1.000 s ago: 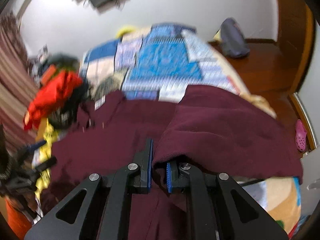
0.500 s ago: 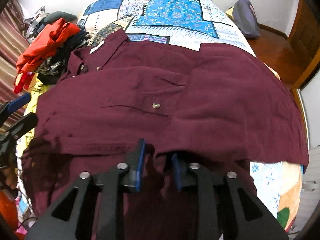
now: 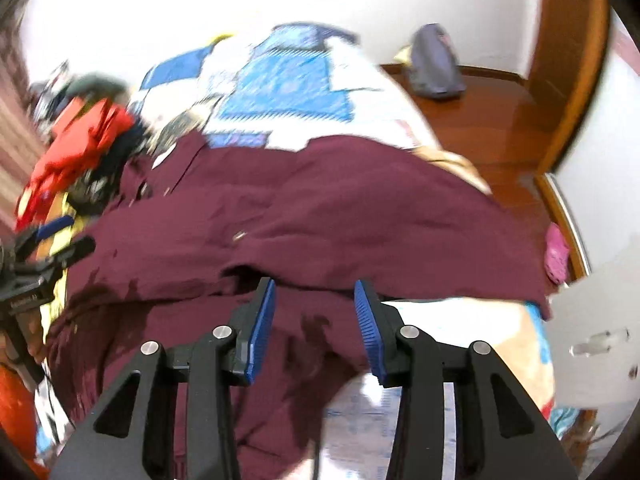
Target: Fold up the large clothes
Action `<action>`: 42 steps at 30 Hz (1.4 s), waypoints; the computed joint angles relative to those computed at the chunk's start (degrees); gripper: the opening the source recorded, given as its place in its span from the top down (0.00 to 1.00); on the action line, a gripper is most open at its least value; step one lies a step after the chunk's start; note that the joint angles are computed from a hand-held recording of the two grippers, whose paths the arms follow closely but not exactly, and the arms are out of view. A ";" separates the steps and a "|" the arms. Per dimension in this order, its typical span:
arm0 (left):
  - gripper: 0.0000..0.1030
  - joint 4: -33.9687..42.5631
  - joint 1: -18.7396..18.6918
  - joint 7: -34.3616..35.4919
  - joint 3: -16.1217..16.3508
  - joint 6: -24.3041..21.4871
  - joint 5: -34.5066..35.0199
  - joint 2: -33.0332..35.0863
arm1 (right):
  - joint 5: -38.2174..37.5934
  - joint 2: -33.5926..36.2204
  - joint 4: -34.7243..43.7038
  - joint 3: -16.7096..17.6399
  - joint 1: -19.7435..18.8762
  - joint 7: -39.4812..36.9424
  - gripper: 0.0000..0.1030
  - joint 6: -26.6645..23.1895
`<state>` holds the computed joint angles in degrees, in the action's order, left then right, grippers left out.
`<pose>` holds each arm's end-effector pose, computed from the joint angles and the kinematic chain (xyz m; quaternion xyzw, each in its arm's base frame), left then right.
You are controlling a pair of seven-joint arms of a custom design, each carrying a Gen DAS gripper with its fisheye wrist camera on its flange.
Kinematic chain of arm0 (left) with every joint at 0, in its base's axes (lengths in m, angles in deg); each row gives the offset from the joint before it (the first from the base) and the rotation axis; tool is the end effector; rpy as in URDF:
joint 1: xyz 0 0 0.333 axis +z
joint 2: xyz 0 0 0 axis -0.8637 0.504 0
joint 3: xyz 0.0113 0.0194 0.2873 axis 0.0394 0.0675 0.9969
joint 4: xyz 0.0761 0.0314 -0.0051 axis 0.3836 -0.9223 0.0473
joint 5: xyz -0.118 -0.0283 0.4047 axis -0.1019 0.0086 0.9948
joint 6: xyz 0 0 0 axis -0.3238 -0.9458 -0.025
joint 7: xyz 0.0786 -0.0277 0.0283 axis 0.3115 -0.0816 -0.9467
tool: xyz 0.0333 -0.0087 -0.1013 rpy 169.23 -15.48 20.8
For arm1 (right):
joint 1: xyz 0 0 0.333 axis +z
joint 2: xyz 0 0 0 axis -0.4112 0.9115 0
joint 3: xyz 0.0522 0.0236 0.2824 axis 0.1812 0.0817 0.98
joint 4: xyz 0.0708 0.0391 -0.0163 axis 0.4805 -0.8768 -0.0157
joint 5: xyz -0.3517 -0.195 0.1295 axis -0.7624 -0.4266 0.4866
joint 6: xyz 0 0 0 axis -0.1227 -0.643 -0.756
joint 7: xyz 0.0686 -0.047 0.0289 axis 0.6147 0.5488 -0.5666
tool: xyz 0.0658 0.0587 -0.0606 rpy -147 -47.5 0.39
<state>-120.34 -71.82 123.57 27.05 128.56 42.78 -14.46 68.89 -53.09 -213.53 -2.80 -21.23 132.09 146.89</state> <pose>0.5441 -0.2301 0.6018 -0.5493 0.7627 -0.2788 0.1973 0.4246 0.0397 0.5793 -0.6593 0.6848 -0.1513 0.2711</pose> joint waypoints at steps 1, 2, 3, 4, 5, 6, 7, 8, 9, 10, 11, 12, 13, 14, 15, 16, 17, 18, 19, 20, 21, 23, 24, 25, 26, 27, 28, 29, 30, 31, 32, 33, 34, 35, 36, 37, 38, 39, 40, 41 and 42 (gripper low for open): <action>0.09 0.34 -0.01 -0.11 -0.09 -0.04 0.11 0.29 | -0.24 -0.78 -0.65 -0.03 -1.18 1.37 0.57 0.84; 0.09 0.69 -0.05 -0.29 -0.22 -0.12 0.25 0.58 | -0.52 -1.47 -1.35 0.12 -2.18 2.68 0.54 1.84; 0.09 0.94 -0.12 -0.39 -0.33 -0.16 0.26 0.81 | -1.48 -2.24 -2.52 0.85 -4.34 5.38 0.54 3.91; 0.09 1.16 -0.20 -0.45 -0.42 -0.23 0.23 1.02 | -2.34 -2.42 -2.84 1.38 -5.68 7.23 0.53 4.56; 0.09 1.38 -0.25 -0.50 -0.49 -0.32 0.26 1.21 | -3.08 -2.12 -3.12 1.66 -7.41 9.72 0.52 5.03; 0.09 1.58 -0.32 -0.55 -0.59 -0.40 0.31 1.41 | -3.05 -1.37 -3.01 1.14 -8.07 11.21 0.52 4.91; 0.09 1.74 -0.38 -0.58 -0.68 -0.47 0.38 1.57 | -2.78 -0.71 -2.89 0.48 -8.27 12.18 0.52 4.63; 0.09 1.85 -0.43 -0.64 -0.75 -0.50 0.46 1.72 | -2.19 0.22 -2.79 -0.29 -8.50 13.37 0.52 4.34; 0.09 1.97 -0.49 -0.64 -0.81 -0.59 0.49 1.88 | -0.91 1.55 -2.80 -1.48 -8.52 14.53 0.52 4.21; 0.09 2.04 -0.55 -0.61 -0.85 -0.70 0.44 1.99 | 0.39 2.66 -2.82 -2.62 -8.13 14.85 0.52 4.33; 0.09 2.07 -0.58 -0.60 -0.87 -0.79 0.40 2.04 | 1.64 3.46 -2.93 -3.50 -7.84 15.24 0.52 4.41; 0.09 2.14 -0.60 -0.65 -0.90 -0.97 0.44 2.14 | 3.42 4.53 -3.08 -4.61 -7.44 15.58 0.52 4.75; 0.09 2.20 -0.58 -0.81 -0.93 -1.13 0.56 2.22 | 5.67 5.69 -3.18 -5.92 -6.82 15.61 0.52 5.22; 0.09 2.17 -0.57 -1.03 -0.97 -1.23 0.67 2.24 | 7.49 6.35 -3.19 -6.71 -6.44 15.76 0.52 5.44; 0.09 2.21 -0.55 -1.26 -0.97 -1.43 0.71 2.30 | 10.43 7.74 -3.14 -8.08 -5.65 15.64 0.52 6.34; 0.09 2.17 -0.52 -1.44 -0.97 -1.54 0.74 2.31 | 11.96 8.02 -3.15 -8.52 -5.53 15.72 0.52 6.47; 0.09 2.31 -0.47 -1.77 -0.98 -1.77 0.88 2.48 | 13.80 9.25 -2.95 -8.97 -5.37 16.06 0.52 7.34; 0.09 2.41 -0.42 -1.94 -0.97 -1.93 0.96 2.60 | 14.90 10.00 -2.83 -9.21 -5.52 16.27 0.52 7.83; 0.09 2.50 -0.36 -2.18 -0.97 -2.09 1.08 2.72 | 15.33 10.45 -2.65 -8.82 -5.76 16.89 0.52 8.03; 0.09 2.56 -0.31 -2.50 -1.01 -2.15 1.29 2.82 | 15.83 11.84 -2.10 -8.64 -5.89 17.47 0.52 8.56; 0.09 2.62 -0.26 -2.72 -1.02 -2.22 1.44 2.92 | 16.24 12.69 -1.86 -8.63 -6.01 17.63 0.52 9.17; 0.09 2.68 -0.17 -3.07 -1.00 -2.30 1.58 3.09 | 16.50 14.00 -1.33 -8.31 -6.21 17.99 0.52 10.27; 0.09 2.67 -0.13 -3.20 -0.97 -2.30 1.57 3.13 | 15.88 14.66 -1.10 -7.95 -6.54 18.09 0.51 10.84; 0.09 2.71 -0.08 -3.32 -0.96 -2.35 1.62 3.21 | 15.37 15.15 -0.75 -7.87 -6.75 17.87 0.50 11.19; 0.09 2.80 0.00 -3.54 -0.95 -2.40 1.82 3.35 | 14.20 15.77 -0.33 -7.17 -7.19 18.35 0.50 11.78; 0.09 2.80 0.05 -3.69 -0.95 -2.41 1.96 3.41 | 11.39 16.37 0.22 -5.64 -8.20 19.70 0.53 12.26; 0.09 2.78 0.11 -3.86 -0.95 -2.42 2.11 3.45 | 9.96 16.39 0.20 -5.42 -8.58 19.79 0.54 12.50; 0.09 2.76 0.17 -4.05 -0.96 -2.39 2.30 3.51 | 7.63 16.66 0.64 -4.47 -9.13 20.47 0.62 12.51; 0.09 2.70 0.21 -4.13 -0.95 -2.36 2.38 3.48 | 6.12 16.69 0.85 -4.16 -9.28 20.51 0.69 12.57; 0.09 2.61 0.23 -4.14 -0.94 -2.31 2.43 3.42 | 5.26 16.90 1.12 -4.25 -9.23 20.25 0.72 12.73; 0.09 2.49 0.28 -4.18 -0.92 -2.20 2.56 3.34 | 3.92 16.76 1.44 -3.89 -9.32 20.25 0.79 12.72; 0.09 2.33 0.34 -4.31 -0.91 -2.10 2.81 3.20 | 2.93 16.69 1.70 -3.75 -9.34 20.16 0.82 12.89; 0.09 2.15 0.41 -4.44 -0.90 -1.98 3.09 3.00 | 1.67 16.42 1.93 -3.44 -9.52 20.15 0.83 13.33; 0.09 2.02 0.44 -4.49 -0.87 -1.83 3.21 2.87 | 0.67 16.00 2.16 -3.22 -9.58 20.01 0.86 13.90; 0.09 1.74 0.48 -4.41 -0.77 -1.59 3.14 2.57 | 0.20 15.65 2.40 -3.23 -9.43 19.71 0.87 14.50; 0.09 1.44 0.53 -4.30 -0.65 -1.32 2.98 2.22 | -0.09 15.20 2.87 -3.25 -9.16 19.27 0.88 14.80; 0.09 1.30 0.58 -4.32 -0.58 -1.13 2.95 2.02 | -0.48 14.42 3.48 -3.23 -8.88 18.56 0.89 15.22; 0.09 1.07 0.68 -4.47 -0.50 -0.84 3.04 1.68 | -1.07 13.78 4.12 -2.95 -8.73 18.01 0.89 15.71; 0.09 0.85 0.77 -4.67 -0.44 -0.61 3.13 1.35 | -1.61 13.27 4.90 -2.67 -8.50 17.33 0.89 16.10; 0.09 0.59 0.89 -4.84 -0.29 -0.25 3.09 0.91 | -1.76 12.70 5.72 -2.58 -7.90 16.26 0.90 16.54; 0.09 0.33 0.98 -4.90 -0.13 0.06 2.93 0.52 | -1.45 12.02 6.48 -2.78 -6.95 14.73 0.90 17.11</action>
